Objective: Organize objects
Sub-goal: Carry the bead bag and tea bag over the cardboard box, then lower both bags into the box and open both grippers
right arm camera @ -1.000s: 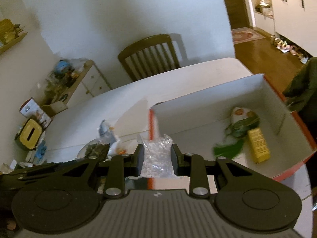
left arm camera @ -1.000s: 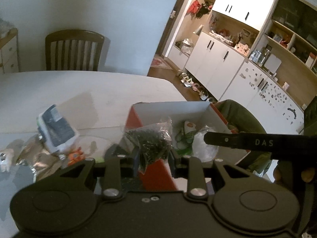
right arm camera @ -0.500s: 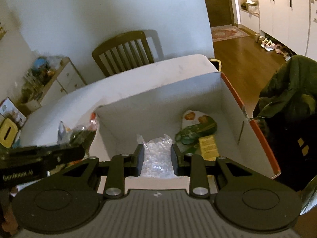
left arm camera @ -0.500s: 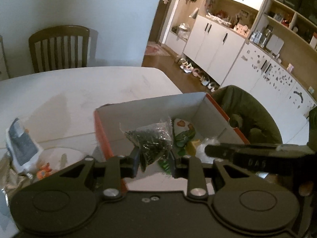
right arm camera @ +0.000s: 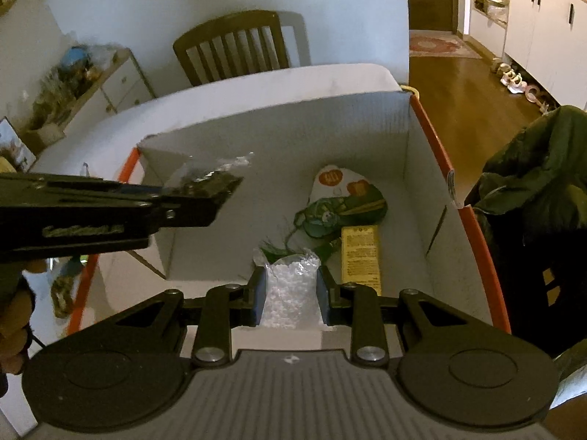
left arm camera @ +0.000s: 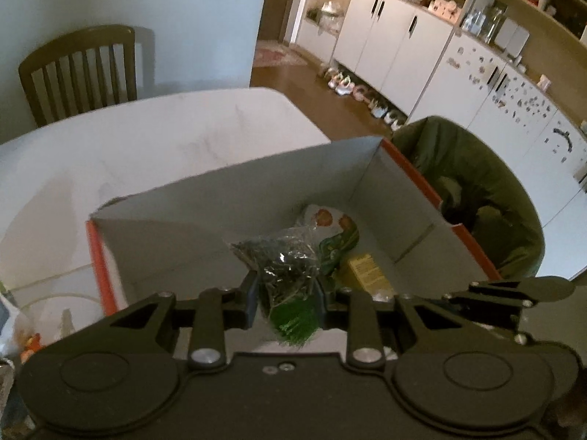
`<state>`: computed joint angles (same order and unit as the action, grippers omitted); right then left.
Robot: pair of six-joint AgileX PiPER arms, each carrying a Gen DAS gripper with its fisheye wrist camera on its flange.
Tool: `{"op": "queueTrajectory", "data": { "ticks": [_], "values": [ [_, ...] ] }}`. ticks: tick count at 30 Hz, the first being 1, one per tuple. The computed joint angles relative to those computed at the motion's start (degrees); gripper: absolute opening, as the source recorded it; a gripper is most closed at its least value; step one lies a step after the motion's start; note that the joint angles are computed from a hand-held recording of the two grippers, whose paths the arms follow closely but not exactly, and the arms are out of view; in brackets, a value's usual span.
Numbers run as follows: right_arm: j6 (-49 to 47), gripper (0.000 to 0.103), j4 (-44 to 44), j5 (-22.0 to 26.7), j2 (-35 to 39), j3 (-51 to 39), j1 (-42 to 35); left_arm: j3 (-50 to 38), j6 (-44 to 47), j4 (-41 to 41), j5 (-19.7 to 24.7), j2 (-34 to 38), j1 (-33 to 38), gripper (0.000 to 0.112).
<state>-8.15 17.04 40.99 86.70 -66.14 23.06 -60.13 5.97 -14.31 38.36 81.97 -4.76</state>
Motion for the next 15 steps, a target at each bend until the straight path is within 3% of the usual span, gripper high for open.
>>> {"op": "queueTrajectory", "data": {
  "ticks": [8,15],
  "values": [
    [-3.34,0.028,-0.56,1.38,3.59,-1.51,-0.1,-4.72,-3.05,4.86,0.49,7.04,-2.79,0.029],
    [-5.01,0.028,-0.42,2.48,5.37,-2.68,-0.76,-10.12,-6.24,5.24,4.25,13.66,-2.99,0.029]
  ]
}}
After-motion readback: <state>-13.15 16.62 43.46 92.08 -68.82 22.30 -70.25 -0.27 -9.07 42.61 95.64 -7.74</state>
